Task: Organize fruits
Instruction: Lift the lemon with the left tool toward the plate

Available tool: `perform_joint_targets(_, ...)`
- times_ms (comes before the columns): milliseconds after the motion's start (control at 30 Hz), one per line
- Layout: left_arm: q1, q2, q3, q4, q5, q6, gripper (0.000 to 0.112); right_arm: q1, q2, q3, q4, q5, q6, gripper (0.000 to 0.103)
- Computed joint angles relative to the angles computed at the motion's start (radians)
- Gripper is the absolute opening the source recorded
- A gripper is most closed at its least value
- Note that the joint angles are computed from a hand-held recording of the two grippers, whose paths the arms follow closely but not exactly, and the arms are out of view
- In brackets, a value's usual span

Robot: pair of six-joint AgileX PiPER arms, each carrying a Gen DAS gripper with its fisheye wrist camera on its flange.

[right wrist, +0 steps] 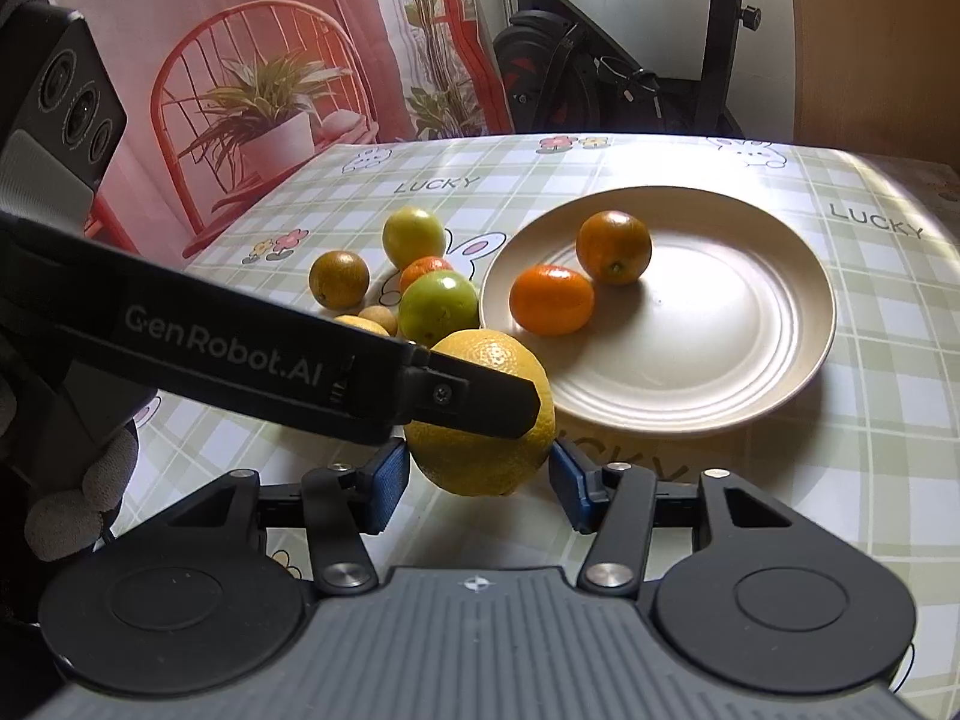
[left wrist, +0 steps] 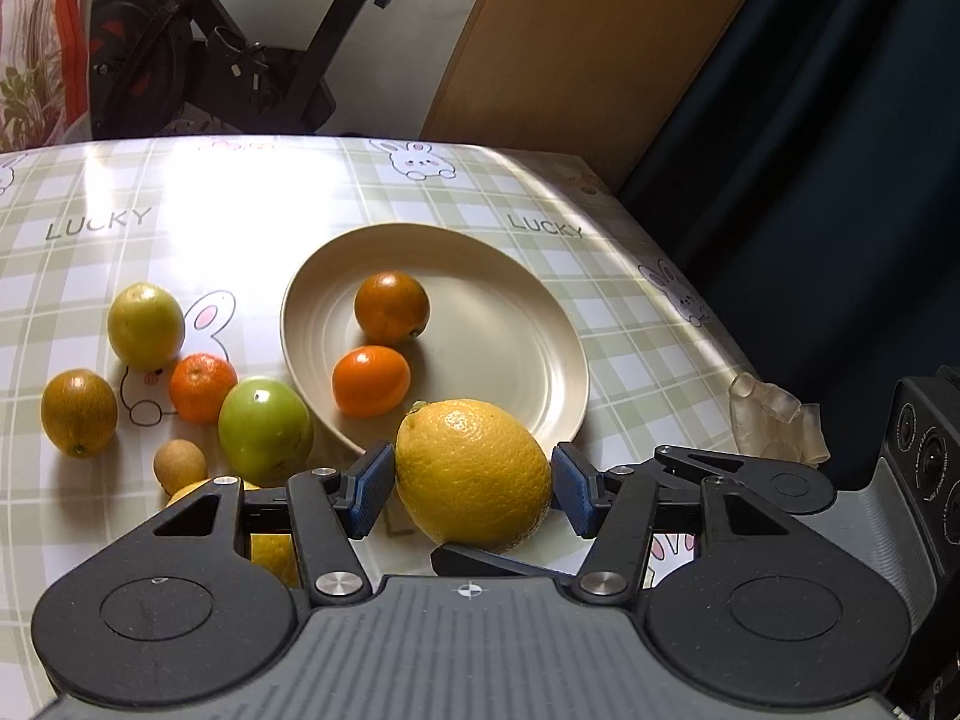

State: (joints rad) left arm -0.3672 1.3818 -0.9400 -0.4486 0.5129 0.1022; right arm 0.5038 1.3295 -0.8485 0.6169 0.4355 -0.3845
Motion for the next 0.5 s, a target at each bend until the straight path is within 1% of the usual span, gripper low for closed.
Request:
perform_joint_targets(133,-0.008,0.031,-0.100,0.040,0.011,-0.018,0.060,-0.045,-0.014,-0.043,0.012,0.018,-0.020,0.054)
perform_joint_targets(300,-0.035,0.094,-0.255,0.140,0.007,-0.084,0.060,-0.103,0.008,-0.136,0.024,0.035,-0.051,0.054)
perform_joint_targets(500,-0.013,0.222,-0.432,0.102,0.049,-0.067,0.060,-0.153,0.078,-0.258,0.019,0.011,-0.085,0.054)
